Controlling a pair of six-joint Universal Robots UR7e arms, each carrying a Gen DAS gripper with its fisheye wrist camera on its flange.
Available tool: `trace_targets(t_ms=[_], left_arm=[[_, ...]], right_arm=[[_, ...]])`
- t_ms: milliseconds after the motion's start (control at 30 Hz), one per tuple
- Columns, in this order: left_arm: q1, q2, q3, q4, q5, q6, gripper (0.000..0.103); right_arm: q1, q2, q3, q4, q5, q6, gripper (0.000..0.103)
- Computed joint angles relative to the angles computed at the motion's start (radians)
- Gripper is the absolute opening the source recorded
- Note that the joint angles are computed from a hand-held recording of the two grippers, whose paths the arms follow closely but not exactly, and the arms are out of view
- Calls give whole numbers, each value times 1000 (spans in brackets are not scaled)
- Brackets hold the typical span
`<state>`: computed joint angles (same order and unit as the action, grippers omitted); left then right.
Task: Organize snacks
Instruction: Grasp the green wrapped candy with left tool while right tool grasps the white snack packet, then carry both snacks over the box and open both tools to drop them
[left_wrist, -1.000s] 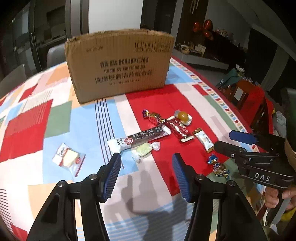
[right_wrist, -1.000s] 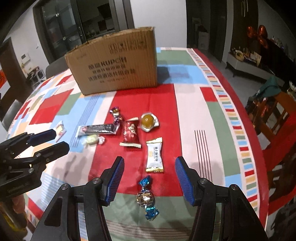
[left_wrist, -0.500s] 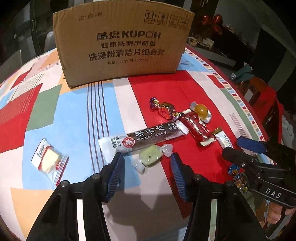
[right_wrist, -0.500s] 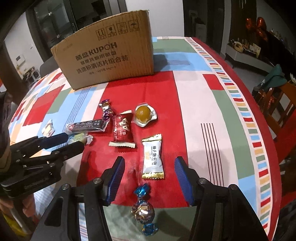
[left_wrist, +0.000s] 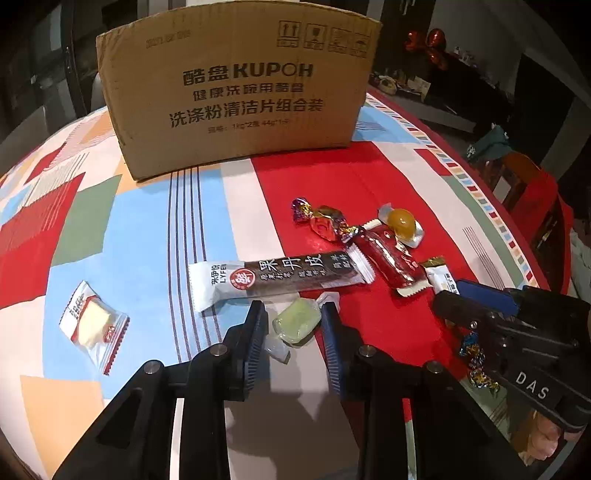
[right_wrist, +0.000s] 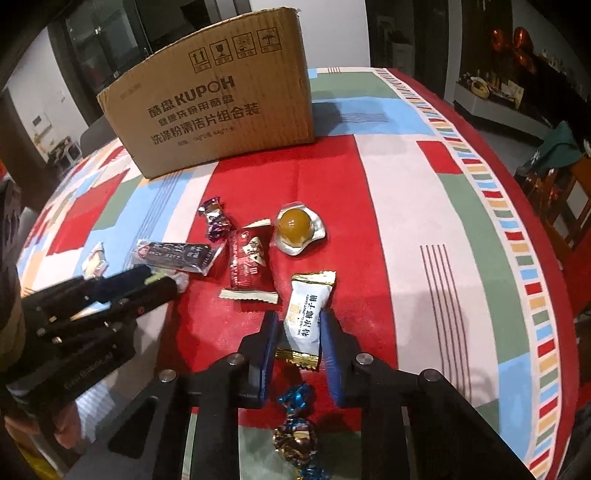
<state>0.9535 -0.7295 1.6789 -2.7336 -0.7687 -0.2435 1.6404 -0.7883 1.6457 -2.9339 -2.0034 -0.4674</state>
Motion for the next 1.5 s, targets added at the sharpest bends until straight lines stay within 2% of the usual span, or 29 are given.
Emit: trace_targets(t_ms=[233, 533, 700, 1067, 1500], left_arm=[[-6, -32, 31, -2, -54, -29, 27], [-47, -78, 77, -44, -43, -28, 27], [-72, -100, 68, -63, -24, 6, 27], [-99, -118, -5, -128, 33, 121, 27], [-80, -100, -130, -171, 69, 229, 27]], right_arm=[[1, -30, 35, -9, 28, 20, 24], [26, -85, 86, -68, 77, -13, 24], [39, -99, 73, -59, 109, -17, 24], [84, -85, -24, -41, 171, -31, 24], [129, -1, -215, 17, 226, -36, 23]])
